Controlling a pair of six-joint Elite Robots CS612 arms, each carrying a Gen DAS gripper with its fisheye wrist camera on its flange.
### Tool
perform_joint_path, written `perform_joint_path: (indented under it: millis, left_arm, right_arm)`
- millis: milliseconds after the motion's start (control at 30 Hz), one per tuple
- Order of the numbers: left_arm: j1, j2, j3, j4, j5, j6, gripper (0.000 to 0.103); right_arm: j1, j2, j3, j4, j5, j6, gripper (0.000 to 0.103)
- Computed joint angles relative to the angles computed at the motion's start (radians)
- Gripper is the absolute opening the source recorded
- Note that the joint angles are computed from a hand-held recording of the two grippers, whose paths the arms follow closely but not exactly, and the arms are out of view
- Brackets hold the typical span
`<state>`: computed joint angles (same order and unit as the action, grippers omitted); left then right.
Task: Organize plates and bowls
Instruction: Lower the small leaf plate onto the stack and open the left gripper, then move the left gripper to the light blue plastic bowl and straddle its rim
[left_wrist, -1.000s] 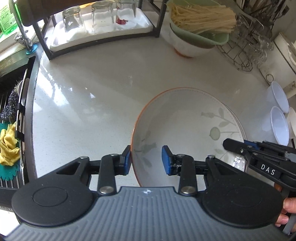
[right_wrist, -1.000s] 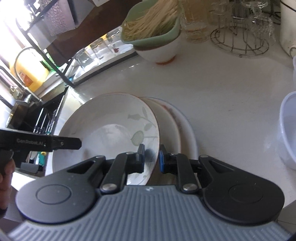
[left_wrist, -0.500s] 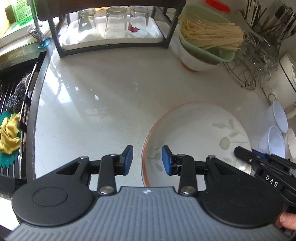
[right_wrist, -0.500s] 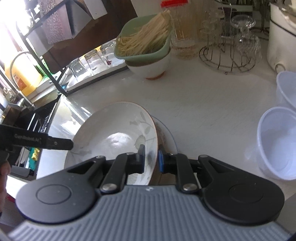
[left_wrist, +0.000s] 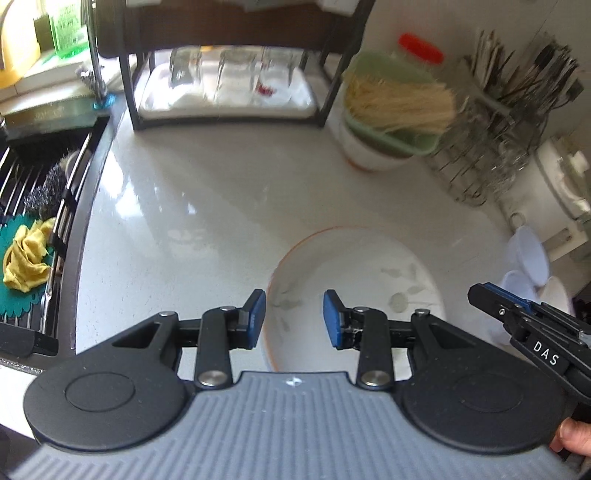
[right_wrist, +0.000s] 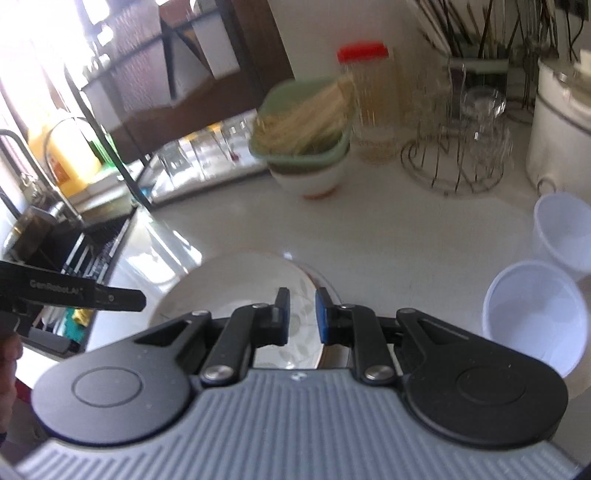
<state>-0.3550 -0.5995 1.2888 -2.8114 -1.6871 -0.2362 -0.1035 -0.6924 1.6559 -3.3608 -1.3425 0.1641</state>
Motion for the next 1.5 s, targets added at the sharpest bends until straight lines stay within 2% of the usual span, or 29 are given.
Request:
perform_joint_path:
  millis: [367, 667, 833, 967, 1067, 1233, 1500]
  left_arm:
    - [-0.035, -0.104, 0.125, -0.159, 0.004, -0.024, 0.04]
    - [-0.061, -0.168, 0.219, -0.24, 0.027, -0.048, 0.04]
    - [-0.067, -0.191, 0.247, -0.27, 0.022, -0.032, 0.04]
    - [-0.063, -0.187, 0.244, -0.263, -0.004, -0.034, 0.04]
    - [-0.054, -0.165, 0.205, -0.232, -0.038, -0.012, 0.04]
    - [-0.044, -0.125, 0.123, -0.22, -0.067, 0.059, 0.04]
    - [-0.03, -0.062, 0.029, -0.176, -0.217, 0.105, 0.04]
  right_arm:
    - [-0.037, -0.092, 0.107, -0.169, 0.002, 0.032, 0.018]
    - [-0.048, -0.146, 0.185, -0.224, -0.011, 0.044, 0.018]
    - [-0.039, -0.164, 0.21, -0.244, -0.036, 0.032, 0.018]
    - [-0.031, -0.163, 0.21, -0.25, -0.061, 0.048, 0.018]
    - [-0.031, -0.16, 0.203, -0.232, -0.071, 0.063, 0.018]
    - [-0.02, -0.163, 0.187, -0.201, -0.175, 0.066, 0.018]
    - [-0.004, -0.163, 0.178, -0.139, -0.316, 0.168, 0.018]
